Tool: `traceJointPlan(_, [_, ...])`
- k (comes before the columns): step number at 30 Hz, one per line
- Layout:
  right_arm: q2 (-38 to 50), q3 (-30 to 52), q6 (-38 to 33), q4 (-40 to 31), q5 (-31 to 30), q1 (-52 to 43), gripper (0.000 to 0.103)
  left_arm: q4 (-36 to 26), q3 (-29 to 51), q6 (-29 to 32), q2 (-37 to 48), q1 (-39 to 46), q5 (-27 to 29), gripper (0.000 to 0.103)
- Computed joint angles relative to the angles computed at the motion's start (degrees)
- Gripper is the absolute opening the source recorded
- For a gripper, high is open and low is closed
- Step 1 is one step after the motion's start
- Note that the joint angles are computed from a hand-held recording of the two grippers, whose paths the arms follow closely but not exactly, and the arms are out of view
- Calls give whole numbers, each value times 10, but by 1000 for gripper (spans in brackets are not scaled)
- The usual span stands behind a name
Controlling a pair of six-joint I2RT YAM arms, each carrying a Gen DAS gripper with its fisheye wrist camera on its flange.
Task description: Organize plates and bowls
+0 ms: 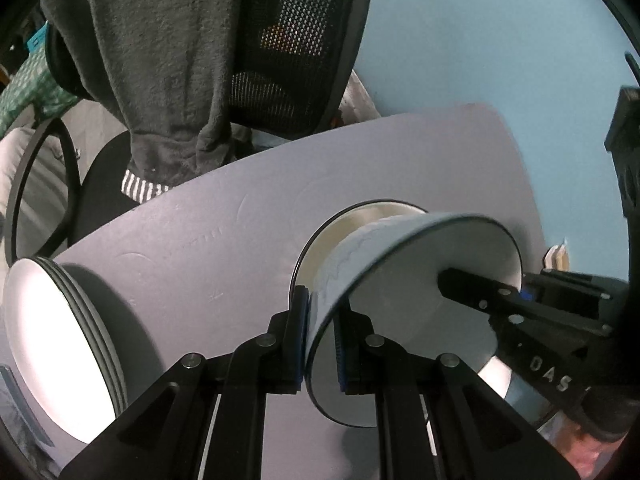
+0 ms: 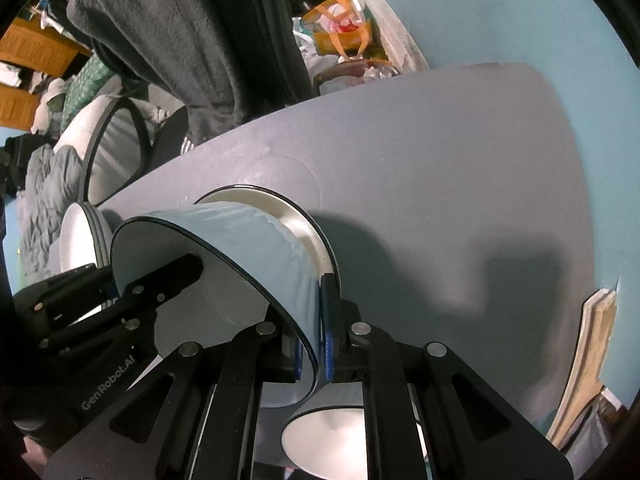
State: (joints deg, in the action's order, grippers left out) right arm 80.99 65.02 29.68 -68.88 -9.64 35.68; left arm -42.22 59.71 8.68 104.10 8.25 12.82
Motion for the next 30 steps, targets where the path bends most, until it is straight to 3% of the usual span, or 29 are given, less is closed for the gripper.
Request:
traceJointPlan(15, [16,17,7,-21,-16,-13,8,-75,55,4,16,-4,-17,16])
traceJointPlan(17, [16,20,15,-25,-18,-13,11,-77,54,3,11,-7,-33,26])
traceJointPlan(21, [18,24,20,-28,-19,-7,18,-76,49,22,5,-3,-25,27])
traceJointPlan(28, [14,29,36,-35,-6,1,18,-76,41,33,3,7,-22,27])
traceJointPlan(30, [12,36,42,-43,12,6,23,-77,42,32,4,9,-21,29])
